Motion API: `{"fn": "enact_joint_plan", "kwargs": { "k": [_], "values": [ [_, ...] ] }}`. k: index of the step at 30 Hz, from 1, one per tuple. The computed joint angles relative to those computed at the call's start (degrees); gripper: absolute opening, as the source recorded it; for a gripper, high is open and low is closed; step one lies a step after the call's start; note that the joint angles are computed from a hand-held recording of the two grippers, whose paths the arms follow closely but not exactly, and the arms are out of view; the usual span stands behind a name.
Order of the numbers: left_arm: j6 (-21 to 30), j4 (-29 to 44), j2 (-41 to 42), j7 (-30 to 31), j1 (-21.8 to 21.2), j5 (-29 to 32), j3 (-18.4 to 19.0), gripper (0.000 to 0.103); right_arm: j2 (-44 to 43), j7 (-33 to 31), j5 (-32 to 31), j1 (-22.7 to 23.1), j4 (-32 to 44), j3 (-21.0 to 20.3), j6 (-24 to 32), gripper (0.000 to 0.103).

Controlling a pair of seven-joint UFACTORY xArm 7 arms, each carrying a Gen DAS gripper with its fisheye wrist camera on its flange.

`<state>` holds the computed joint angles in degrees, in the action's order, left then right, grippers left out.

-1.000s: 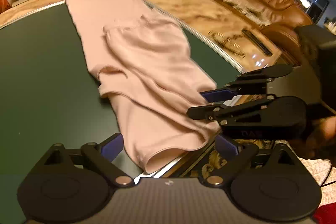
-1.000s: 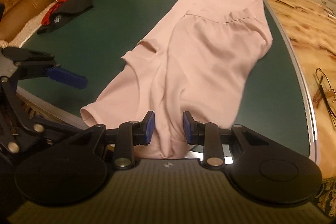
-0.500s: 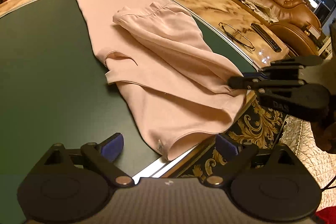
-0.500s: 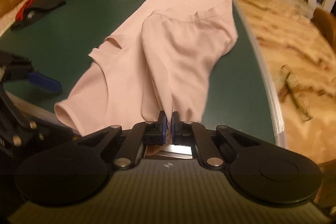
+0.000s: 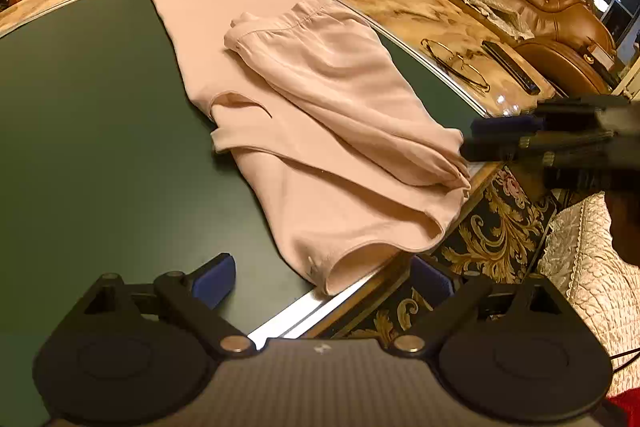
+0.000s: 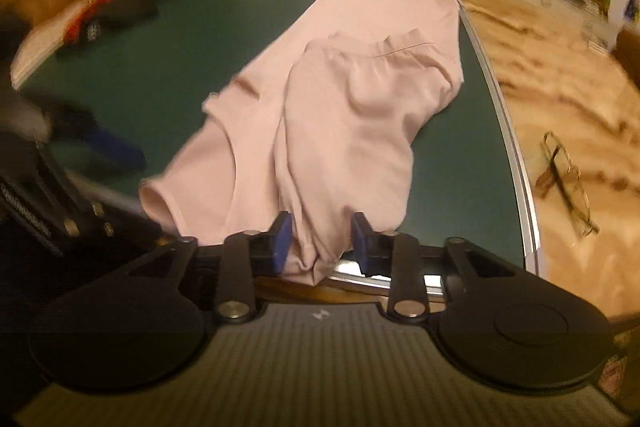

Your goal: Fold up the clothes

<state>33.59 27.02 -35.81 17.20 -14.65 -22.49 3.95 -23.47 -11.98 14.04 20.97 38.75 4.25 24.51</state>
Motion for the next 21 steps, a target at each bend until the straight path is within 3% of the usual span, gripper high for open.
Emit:
{"fn": "enact_joint_plan", "kwargs": {
  "k": [5,9,13,16,20,21],
  "values": [
    [-1.5,1.8,1.1,1.2,-1.3,-1.3,0.7,0.097,5.8,-4.9,5.3,0.6,5.7,-4.3,-3.7,0.041],
    [-2.5,4.8,4.0,3.6,-3.1,-2.9,1.2,0.097,19.5,-8.3,7.5,-2.1,18.8,-4.7,-6.1,0.041],
    [-3.9,7.7,8.2,5.9,-4.2,-4.8,0.8,0.097,35.3,-7.8,4.5,-5.6,36.7,-3.3,-2.0,0.041],
    [-4.7,10.4,12.7,7.5,-4.1,-5.4,0.2,0.097,44.1,-11.5,4.2,-9.0,48.4,0.2,5.3,0.041],
    [-4.4,13.5,17.2,11.1,-4.2,-10.1,0.6,0.097,50.5,-10.6,-3.5,-8.9,56.1,1.1,10.0,0.041],
    [-4.3,13.8,17.7,12.1,-4.1,-11.5,0.5,0.097,51.0,-10.0,-4.6,-8.9,56.6,1.2,9.8,0.029]
  ]
}}
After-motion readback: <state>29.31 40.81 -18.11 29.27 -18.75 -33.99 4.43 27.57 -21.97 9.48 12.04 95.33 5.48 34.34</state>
